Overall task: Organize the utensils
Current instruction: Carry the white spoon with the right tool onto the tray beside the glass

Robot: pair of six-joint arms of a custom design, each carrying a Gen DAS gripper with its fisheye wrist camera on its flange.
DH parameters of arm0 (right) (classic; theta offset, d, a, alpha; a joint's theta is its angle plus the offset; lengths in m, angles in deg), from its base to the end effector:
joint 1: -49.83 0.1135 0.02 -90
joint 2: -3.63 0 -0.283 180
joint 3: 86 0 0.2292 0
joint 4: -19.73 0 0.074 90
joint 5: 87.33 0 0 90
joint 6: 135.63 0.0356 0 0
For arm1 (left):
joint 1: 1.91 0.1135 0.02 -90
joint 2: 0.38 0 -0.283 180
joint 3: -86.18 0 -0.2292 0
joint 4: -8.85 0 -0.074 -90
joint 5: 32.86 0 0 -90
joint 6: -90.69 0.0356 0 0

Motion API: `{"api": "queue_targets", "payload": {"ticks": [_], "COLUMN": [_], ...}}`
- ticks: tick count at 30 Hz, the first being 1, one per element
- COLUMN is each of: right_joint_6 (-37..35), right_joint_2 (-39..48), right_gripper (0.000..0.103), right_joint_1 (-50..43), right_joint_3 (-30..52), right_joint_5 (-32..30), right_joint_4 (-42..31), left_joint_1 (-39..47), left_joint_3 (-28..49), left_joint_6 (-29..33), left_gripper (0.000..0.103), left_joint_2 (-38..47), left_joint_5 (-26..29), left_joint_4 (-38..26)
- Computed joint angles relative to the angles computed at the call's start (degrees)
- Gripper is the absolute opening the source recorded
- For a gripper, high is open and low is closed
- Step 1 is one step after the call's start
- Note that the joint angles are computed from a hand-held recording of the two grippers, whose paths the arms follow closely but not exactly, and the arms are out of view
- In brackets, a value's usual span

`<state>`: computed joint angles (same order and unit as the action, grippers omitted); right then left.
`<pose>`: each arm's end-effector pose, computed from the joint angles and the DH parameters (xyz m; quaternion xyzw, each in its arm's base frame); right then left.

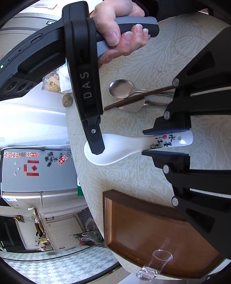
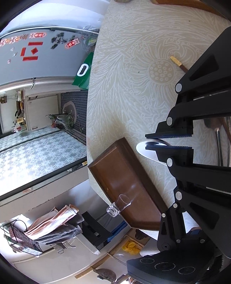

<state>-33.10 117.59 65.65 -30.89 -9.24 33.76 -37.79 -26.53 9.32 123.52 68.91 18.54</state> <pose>0.3162 0.0972 0.0992 -0.0662 0.9168 0.1864 0.3470 0.3023 -0.2276 0.0775 0.3853 0.8421 -0.1787 0.3325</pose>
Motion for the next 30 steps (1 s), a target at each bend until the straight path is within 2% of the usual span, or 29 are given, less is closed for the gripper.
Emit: {"api": "queue_targets", "payload": {"ticks": [9, 18, 30], "right_joint_6": [3.97, 7.74, 11.24], "right_joint_2": [3.24, 15.72, 23.50], "right_gripper": [0.007, 0.007, 0.009], "right_joint_1": [8.19, 13.47, 13.98], "right_joint_3": [11.11, 28.91, 36.73], "right_joint_5": [4.09, 3.91, 1.72], "right_joint_4": [-5.80, -13.45, -14.95], "left_joint_1": [8.12, 18.29, 21.45], "left_joint_3": [-5.06, -3.41, -1.74], "left_joint_6": [5.37, 12.32, 14.23], "left_gripper": [0.018, 0.017, 0.016], "left_joint_2": [-5.60, -3.63, -1.14], "left_joint_5": [0.90, 4.07, 2.78], "left_joint_4": [-0.59, -6.21, -7.74]}}
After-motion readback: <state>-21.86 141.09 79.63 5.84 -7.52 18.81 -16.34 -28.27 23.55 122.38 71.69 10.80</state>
